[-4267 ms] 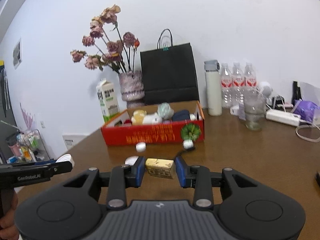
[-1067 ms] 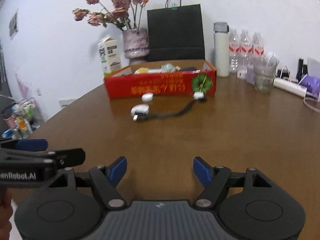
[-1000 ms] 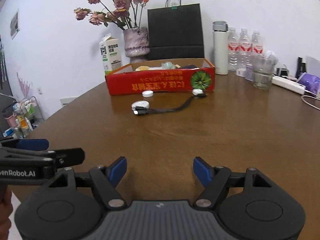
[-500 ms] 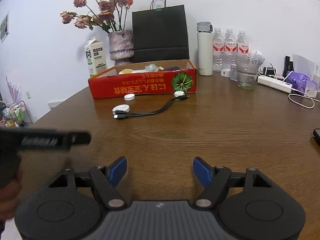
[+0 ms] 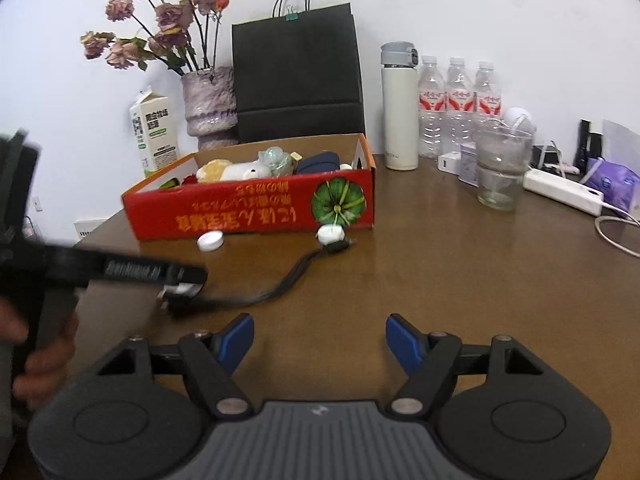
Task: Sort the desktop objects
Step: 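Grasp the white round charger with the left gripper while the right gripper grasps the small white cap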
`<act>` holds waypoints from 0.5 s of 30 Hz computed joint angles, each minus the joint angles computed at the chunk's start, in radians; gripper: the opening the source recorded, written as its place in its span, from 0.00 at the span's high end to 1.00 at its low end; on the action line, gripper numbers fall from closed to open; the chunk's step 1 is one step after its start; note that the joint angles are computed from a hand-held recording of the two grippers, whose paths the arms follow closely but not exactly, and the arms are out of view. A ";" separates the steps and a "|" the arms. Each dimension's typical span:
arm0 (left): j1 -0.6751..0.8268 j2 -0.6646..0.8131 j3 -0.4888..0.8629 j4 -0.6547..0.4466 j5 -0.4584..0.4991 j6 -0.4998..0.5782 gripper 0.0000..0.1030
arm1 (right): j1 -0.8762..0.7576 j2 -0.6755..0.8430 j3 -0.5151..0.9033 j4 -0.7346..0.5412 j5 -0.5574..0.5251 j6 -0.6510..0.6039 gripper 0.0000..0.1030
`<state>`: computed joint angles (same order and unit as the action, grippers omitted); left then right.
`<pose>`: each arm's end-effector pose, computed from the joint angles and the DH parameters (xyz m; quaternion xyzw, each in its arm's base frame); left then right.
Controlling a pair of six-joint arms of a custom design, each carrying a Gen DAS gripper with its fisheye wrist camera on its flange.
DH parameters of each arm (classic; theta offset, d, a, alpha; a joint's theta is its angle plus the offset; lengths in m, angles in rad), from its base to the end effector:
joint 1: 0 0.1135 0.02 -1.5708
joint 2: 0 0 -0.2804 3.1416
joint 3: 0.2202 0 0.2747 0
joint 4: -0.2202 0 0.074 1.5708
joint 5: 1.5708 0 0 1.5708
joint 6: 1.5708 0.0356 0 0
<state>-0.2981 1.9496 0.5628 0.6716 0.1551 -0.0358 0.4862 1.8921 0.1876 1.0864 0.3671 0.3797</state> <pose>0.2987 -0.0975 0.0499 0.1505 0.8952 -0.1382 0.3962 0.2002 0.0913 0.0437 0.0371 0.8770 0.0419 0.4773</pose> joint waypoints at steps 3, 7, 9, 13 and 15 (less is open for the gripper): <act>0.001 0.023 0.001 0.030 0.003 0.010 0.47 | -0.081 0.033 0.119 -0.073 -0.080 -0.059 0.35; -0.005 0.046 -0.002 0.076 0.000 0.018 0.61 | -0.157 0.110 0.294 -0.171 -0.150 -0.099 0.43; 0.000 0.052 0.000 0.087 0.004 0.020 0.61 | -0.180 0.155 0.376 -0.216 -0.162 -0.118 0.46; 0.029 0.051 -0.005 0.095 0.038 -0.008 0.61 | -0.200 0.232 0.516 -0.312 -0.143 -0.148 0.50; 0.033 0.048 -0.014 0.111 0.007 -0.022 0.61 | -0.202 0.257 0.553 -0.347 -0.134 -0.148 0.56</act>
